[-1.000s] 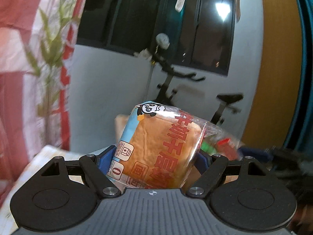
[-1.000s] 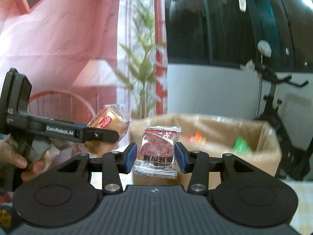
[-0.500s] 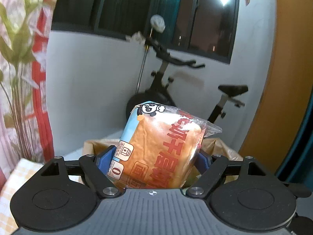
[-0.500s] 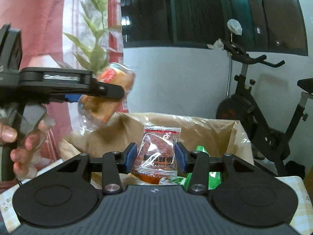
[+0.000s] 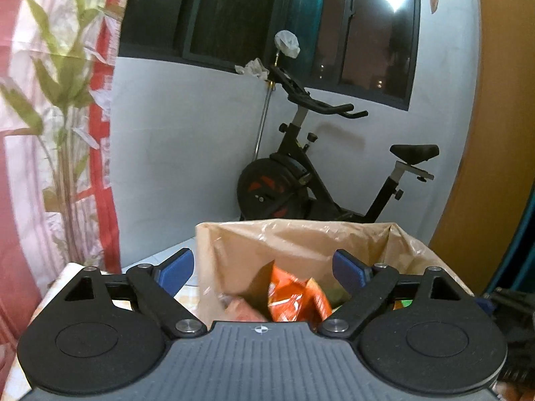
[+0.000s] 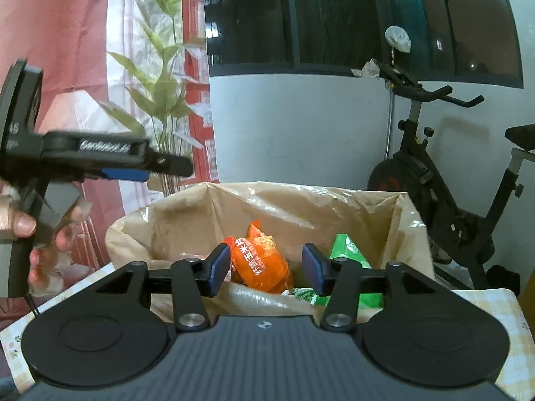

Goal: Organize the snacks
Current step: 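Carry both items over the paper bag and release them inside, then grasp the white-blue cracker packet with left tool while right tool grasps red snack packet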

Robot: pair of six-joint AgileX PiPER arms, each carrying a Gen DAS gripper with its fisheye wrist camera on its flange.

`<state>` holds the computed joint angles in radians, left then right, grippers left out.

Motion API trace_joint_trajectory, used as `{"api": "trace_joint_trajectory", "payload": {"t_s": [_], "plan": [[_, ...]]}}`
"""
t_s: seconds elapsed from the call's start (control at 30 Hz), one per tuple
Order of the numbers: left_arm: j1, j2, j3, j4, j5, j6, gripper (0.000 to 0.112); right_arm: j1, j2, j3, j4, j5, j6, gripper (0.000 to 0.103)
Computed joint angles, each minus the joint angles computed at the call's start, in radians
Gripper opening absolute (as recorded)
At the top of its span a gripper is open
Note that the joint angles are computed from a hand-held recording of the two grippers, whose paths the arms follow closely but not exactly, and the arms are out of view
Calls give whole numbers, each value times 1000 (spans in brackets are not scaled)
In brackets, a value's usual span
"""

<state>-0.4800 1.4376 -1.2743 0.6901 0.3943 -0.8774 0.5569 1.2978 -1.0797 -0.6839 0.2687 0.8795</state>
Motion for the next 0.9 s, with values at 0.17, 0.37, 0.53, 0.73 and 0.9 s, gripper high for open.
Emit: {"api": "trace_joint_trajectory", "payload": {"t_s": [0.17, 0.37, 0.53, 0.73, 0.9], "plan": [[-7, -161, 207, 165, -37, -171, 91, 54, -131, 142, -306, 29, 292, 51], [-30, -291, 427, 372, -22, -490, 86, 164, -304, 330, -510, 160, 568, 58], [-51, -296, 511, 378, -17, -580, 82, 251, -350, 413, -465, 249, 584, 58], [-79, -295, 569, 376, -17, -613, 78, 209, -259, 438, -96, 176, 374, 58], [-98, -296, 607, 350, -12, -602, 78, 142, -162, 439, 302, 128, 102, 58]]}}
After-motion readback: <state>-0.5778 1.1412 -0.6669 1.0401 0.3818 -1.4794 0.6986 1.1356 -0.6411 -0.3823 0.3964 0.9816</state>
